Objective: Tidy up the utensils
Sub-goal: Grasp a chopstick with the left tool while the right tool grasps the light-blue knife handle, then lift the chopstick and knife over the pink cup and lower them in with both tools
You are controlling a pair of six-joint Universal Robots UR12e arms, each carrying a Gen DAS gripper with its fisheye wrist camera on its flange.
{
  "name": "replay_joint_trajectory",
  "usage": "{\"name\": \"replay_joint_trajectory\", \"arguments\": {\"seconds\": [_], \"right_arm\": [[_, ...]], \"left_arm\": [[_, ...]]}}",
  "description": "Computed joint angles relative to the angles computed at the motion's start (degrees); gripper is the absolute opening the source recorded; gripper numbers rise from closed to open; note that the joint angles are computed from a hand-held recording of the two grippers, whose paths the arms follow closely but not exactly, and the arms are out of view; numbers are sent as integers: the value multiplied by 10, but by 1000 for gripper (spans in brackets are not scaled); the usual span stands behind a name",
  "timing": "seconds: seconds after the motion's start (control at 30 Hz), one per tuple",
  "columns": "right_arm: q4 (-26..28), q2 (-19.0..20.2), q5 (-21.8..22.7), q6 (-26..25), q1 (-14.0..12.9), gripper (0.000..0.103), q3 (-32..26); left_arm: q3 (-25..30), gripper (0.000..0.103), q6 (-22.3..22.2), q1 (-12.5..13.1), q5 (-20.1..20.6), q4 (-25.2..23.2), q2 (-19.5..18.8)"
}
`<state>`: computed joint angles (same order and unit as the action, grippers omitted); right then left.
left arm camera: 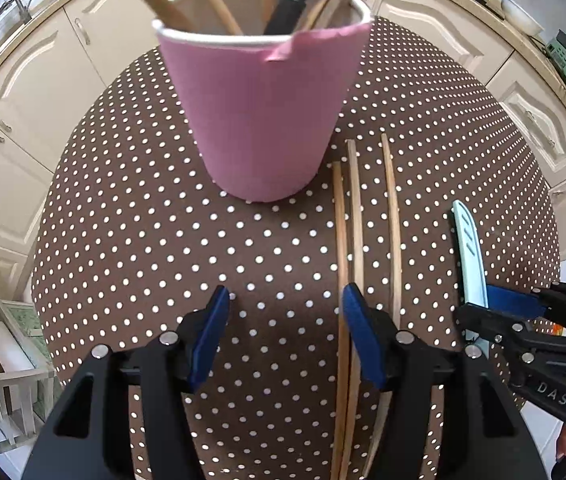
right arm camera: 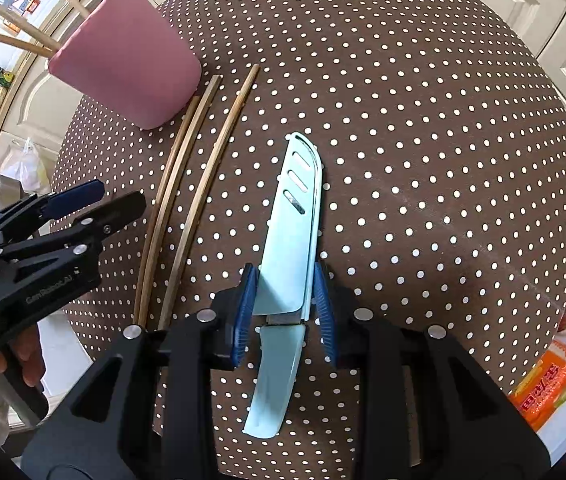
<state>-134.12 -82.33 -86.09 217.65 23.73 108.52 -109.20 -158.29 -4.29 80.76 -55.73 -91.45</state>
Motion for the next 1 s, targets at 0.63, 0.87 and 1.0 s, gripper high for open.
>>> {"name": "replay_joint_trajectory", "arguments": {"seconds": [0.63,0.87,1.0], "right_arm": [[17,-2,25,-9,-21,29,-14],[14,-1,26,-12,-24,28,-19],[12,-2,23,-11,-25,28,-21]], "left_arm": [[48,58,-7,-34,37,-37,-49],[47,31,8,-43,44,-18,-56],[46,5,13,-43,20,-21,-53]]}}
